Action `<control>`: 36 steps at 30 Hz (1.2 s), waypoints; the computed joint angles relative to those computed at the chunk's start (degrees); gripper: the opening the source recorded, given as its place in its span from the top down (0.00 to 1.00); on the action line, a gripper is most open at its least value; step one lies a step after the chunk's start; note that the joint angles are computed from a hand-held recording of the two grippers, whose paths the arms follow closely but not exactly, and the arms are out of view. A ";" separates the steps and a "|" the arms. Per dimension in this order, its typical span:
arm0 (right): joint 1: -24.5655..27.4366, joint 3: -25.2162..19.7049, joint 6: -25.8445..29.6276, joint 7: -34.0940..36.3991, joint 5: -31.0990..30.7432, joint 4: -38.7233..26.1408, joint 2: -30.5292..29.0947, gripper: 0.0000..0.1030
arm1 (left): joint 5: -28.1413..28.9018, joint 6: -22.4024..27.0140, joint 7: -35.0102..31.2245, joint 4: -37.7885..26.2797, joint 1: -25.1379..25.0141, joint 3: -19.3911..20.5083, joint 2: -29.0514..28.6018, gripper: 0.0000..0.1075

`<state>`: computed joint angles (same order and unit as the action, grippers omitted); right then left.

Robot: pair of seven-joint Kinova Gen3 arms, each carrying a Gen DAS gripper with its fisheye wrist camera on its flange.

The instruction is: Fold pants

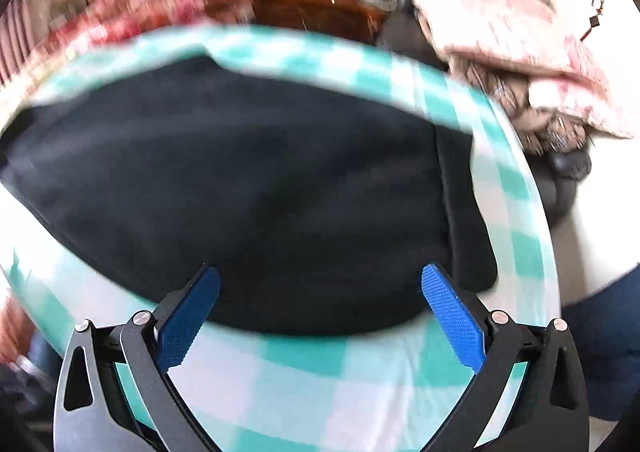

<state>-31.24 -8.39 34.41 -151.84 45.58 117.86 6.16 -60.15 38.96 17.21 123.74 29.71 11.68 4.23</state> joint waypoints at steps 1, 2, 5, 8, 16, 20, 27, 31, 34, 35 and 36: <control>-1.93 0.87 0.18 -2.33 2.33 -0.41 0.27 0.05 | -0.50 0.42 2.33 1.04 0.37 -0.18 -1.33 0.06; -4.29 2.18 1.29 -4.26 4.66 -1.51 0.98 0.05 | -0.54 1.77 4.46 1.76 0.77 -0.12 -2.55 0.06; -5.62 1.21 5.22 -8.27 8.87 -6.85 6.23 0.05 | 0.46 8.10 5.68 0.45 6.98 -3.86 -3.12 0.06; -2.72 -1.40 4.58 -6.66 6.33 -11.02 9.60 0.05 | 3.83 13.42 -0.35 -4.36 14.07 -9.65 -1.43 0.06; -6.54 1.72 6.66 9.70 -5.88 -27.23 22.12 0.05 | 11.35 12.54 -18.98 -16.17 1.26 -3.08 10.33 0.06; -8.71 4.87 3.71 13.85 -7.73 -24.06 22.75 0.05 | 9.98 9.75 -19.42 -13.84 -3.51 1.66 11.58 0.06; -5.76 4.12 3.75 18.12 -15.07 -22.42 20.28 0.05 | 4.28 2.09 -3.43 -0.45 -1.15 -2.54 -1.50 0.06; -4.88 3.19 -1.05 14.25 -13.32 -20.33 18.33 0.05 | 3.15 -5.04 5.88 8.78 -1.45 -10.53 -11.32 0.06; -3.63 2.88 -4.85 16.37 -17.34 -21.17 18.50 0.05 | 1.59 -12.03 10.22 11.92 -2.03 -18.49 -13.60 0.06; -5.11 4.24 -5.84 16.08 -17.42 -21.53 18.76 0.05 | 1.34 -14.30 10.53 12.01 -2.56 -21.06 -13.19 0.06; -5.85 4.71 -6.29 15.40 -16.71 -21.20 18.41 0.05 | 1.67 -15.63 9.92 11.90 -2.80 -22.57 -12.76 0.06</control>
<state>-37.09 -3.68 28.11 -136.45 28.88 96.66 24.57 -58.49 23.33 27.13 135.64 26.91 -10.89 -8.53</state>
